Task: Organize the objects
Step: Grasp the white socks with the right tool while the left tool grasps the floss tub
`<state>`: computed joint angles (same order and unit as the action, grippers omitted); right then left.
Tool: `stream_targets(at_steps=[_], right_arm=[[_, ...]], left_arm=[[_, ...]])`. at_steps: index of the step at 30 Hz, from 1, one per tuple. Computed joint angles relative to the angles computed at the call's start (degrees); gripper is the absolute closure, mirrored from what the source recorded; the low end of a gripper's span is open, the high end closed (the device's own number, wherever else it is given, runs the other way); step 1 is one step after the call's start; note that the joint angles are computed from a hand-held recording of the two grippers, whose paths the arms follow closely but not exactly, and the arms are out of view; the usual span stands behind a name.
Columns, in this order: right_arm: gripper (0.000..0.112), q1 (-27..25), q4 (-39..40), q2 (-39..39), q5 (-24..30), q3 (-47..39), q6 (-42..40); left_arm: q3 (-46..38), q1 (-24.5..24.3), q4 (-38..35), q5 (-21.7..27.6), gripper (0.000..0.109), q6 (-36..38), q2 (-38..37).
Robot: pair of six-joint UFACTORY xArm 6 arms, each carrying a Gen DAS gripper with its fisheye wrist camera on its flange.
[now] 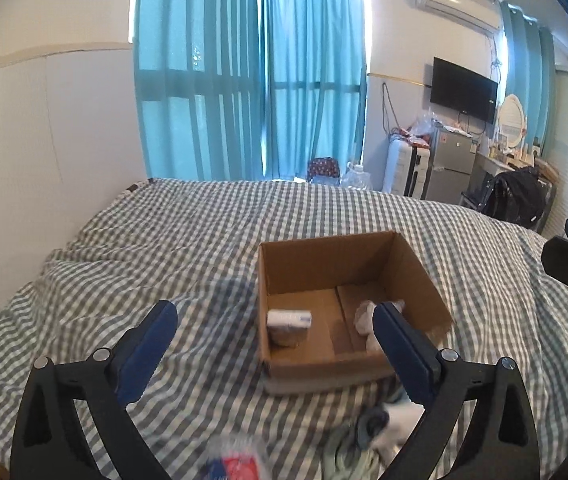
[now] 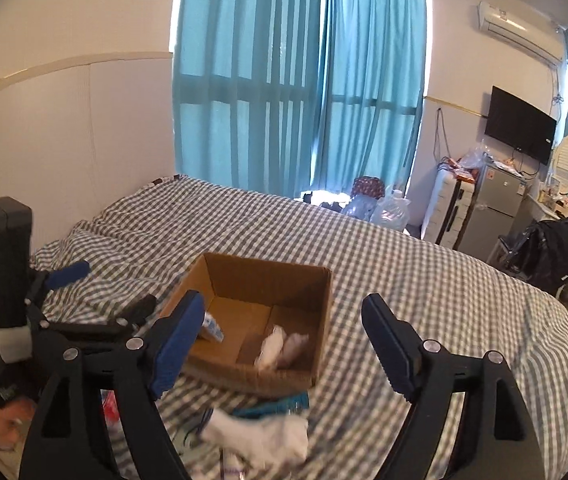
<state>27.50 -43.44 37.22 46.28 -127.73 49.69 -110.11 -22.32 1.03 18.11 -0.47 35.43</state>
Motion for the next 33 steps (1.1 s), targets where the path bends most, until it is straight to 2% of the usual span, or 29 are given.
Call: stream_targets(at_steps=[7, 10, 15, 21, 25, 28, 30, 33], right_arm=[[0.031, 3.45, -6.61, -12.69, -2.72, 20.82, 12.20], [0.031, 4.22, -7.42, -15.04, -3.75, 26.56, 16.04], [0.031, 4.38, -4.98, -14.82, -4.49, 31.18, 17.83], [0.031, 3.35, -0.47, -10.66, -5.16, 31.07, 14.97], [0.031, 1.95, 3.51, -6.95, -5.69, 28.85, 12.14], [0.028, 1.01, 5.34, -4.19, -6.26, 26.75, 9.74], [0.022, 0.34, 5.89, -2.61, -6.77, 25.43, 8.94], [0.021, -1.05, 9.09, 0.26, -8.71, 23.17, 6.49]], left_arm=[[19.74, 2.09, 14.52, -7.10, 0.008, -12.13, -11.69], [24.36, 2.97, 21.32, -7.94, 0.008, -18.66, -13.27], [27.79, 3.95, 27.63, -7.56, 0.008, -24.55, -12.30], [26.41, 3.62, 26.78, -6.42, 0.008, -23.18, -8.11], [24.58, 3.53, 29.59, -5.88, 0.008, -25.32, -5.51], [21.99, 3.12, 24.97, -4.40, 0.011, -21.70, -2.83], [20.28, 2.86, 22.60, -3.30, 0.013, -19.04, -1.05], [16.87, 2.12, 19.18, 0.33, 0.013, -15.75, 1.84]])
